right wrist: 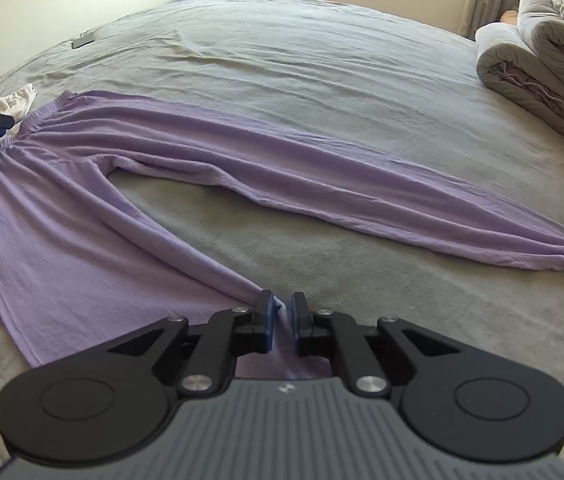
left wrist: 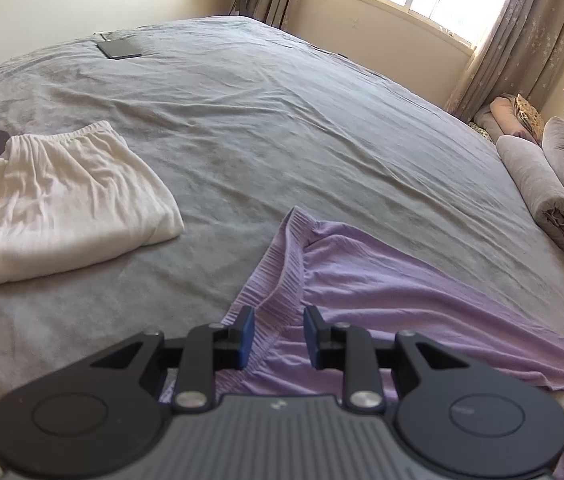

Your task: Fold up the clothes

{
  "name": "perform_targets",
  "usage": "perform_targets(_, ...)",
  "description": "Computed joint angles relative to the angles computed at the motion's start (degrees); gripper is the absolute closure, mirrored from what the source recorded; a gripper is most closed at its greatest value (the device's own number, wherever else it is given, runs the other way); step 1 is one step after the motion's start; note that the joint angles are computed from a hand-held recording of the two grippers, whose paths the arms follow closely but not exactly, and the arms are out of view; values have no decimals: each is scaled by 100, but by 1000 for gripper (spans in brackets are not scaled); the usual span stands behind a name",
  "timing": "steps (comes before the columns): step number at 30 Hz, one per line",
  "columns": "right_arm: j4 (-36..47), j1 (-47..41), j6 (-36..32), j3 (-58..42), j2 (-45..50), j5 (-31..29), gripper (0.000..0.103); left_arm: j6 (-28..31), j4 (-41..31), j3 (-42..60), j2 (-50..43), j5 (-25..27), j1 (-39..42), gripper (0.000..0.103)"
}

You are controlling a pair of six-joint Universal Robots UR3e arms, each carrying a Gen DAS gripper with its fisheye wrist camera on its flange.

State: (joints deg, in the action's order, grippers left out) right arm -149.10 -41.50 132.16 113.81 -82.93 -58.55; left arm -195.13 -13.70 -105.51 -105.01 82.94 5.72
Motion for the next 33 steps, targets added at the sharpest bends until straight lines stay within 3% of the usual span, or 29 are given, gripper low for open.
perform_targets(4, -852, -73, 263, 164, 166, -426, 93, 40, 91, -106, 60, 2, 26, 76)
perform_targets(7, -664, -769, 731, 274, -135, 363, 93, -90, 71, -324, 232, -94, 110, 76)
perform_targets(9, -485, -1459, 1114, 551, -663, 1143, 82, -258, 25, -751, 631, -345, 237, 76)
perform_targets(11, 165, -2331, 1227, 921, -1428, 1805, 69, -356, -45, -1253, 1172, -589, 347, 76)
perform_targets(13, 1634, -3496, 657, 1315, -2433, 2372, 63, -448, -180, -1743, 1804, -803, 453, 75)
perform_targets(14, 2392, -4043, 359, 1423, -2846, 2473, 63, -519, -190, -2015, 2136, -892, 519, 74)
perform_targets(17, 3631, -5431, -35, 1729, -3556, 2145, 63, -639, -92, -2782, 3018, -935, 637, 66)
perform_targets(19, 3689, -5928, 231, 1793, -3437, 1785, 63, -628, 55, -3024, 3129, -833, 627, 65)
perform_targets(23, 4656, -6318, -35, 1362, -2661, 1996, 63, -758, 380, -3061, 2642, -724, 654, 66)
perform_targets(27, 3857, -5623, 260, 1334, -2271, 1581, 62, -847, 641, -3085, 2312, -729, 616, 68)
perform_targets(30, 2575, -5068, 445, 1726, -2263, 1392, 61, -911, 879, -2949, 1971, -502, 423, 69)
perform_targets(33, 1535, -4528, 788, 1781, -1957, 1212, 61, -978, 1110, -2809, 1660, -273, 250, 79)
